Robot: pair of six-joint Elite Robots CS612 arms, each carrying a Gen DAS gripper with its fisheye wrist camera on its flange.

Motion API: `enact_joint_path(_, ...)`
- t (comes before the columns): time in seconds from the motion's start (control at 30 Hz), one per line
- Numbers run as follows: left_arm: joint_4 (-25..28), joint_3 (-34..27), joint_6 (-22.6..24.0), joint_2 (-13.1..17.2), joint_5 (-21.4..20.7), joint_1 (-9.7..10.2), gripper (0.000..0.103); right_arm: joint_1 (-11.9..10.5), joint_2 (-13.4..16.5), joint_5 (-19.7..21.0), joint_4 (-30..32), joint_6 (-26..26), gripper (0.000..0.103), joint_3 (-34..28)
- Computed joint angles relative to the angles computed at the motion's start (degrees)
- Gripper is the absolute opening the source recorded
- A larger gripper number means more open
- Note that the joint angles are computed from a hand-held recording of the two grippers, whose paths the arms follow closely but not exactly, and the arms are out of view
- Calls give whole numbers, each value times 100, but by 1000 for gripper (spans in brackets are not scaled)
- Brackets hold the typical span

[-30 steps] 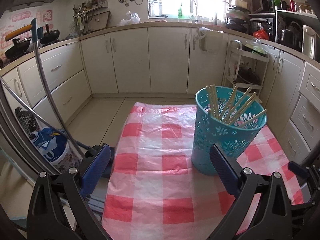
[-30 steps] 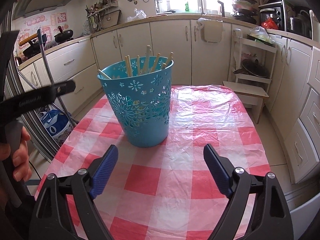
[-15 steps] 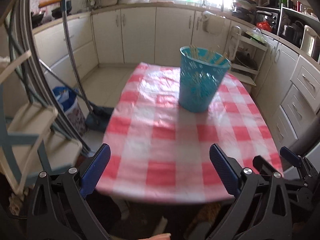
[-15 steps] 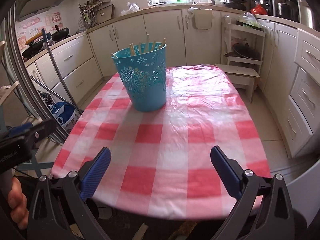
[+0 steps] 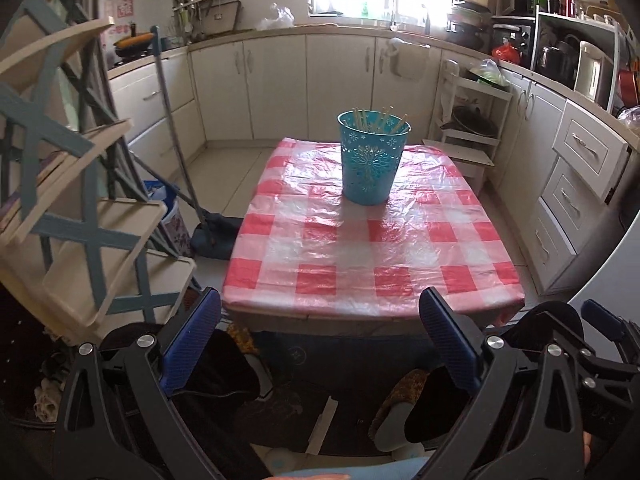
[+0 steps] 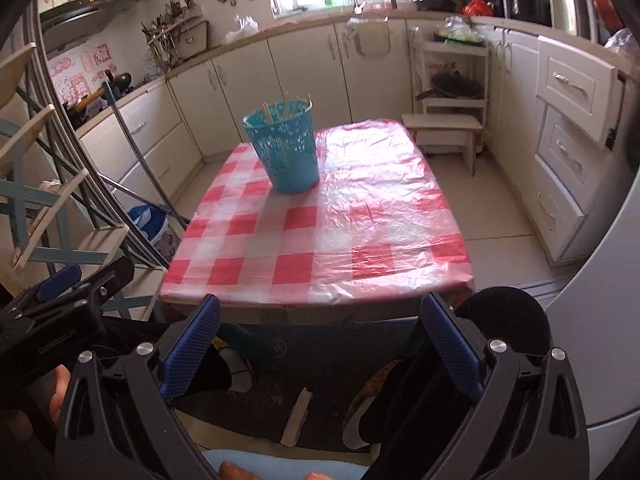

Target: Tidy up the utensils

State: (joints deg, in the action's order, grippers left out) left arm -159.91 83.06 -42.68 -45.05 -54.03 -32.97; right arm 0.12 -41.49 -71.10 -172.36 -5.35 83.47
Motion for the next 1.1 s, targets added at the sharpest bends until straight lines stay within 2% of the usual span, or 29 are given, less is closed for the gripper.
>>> enact_joint_path(0.13,-51,351,-171,-215,169,-125,95,-67,-218,230,-408,266,95,481)
enact_joint_path(0.27,-158,638,-329,-370,251,-229,95,-44,-299,168,-763,247,96,724)
enact_joint_path(0.4,-194,750,-305,-405,228,-275,95,-27,-343,153,-857,198,96,818)
enact_joint_path(1.1,-282,884,-337,-478,262,-289,95,26,-425,54,-1203,18,96,981)
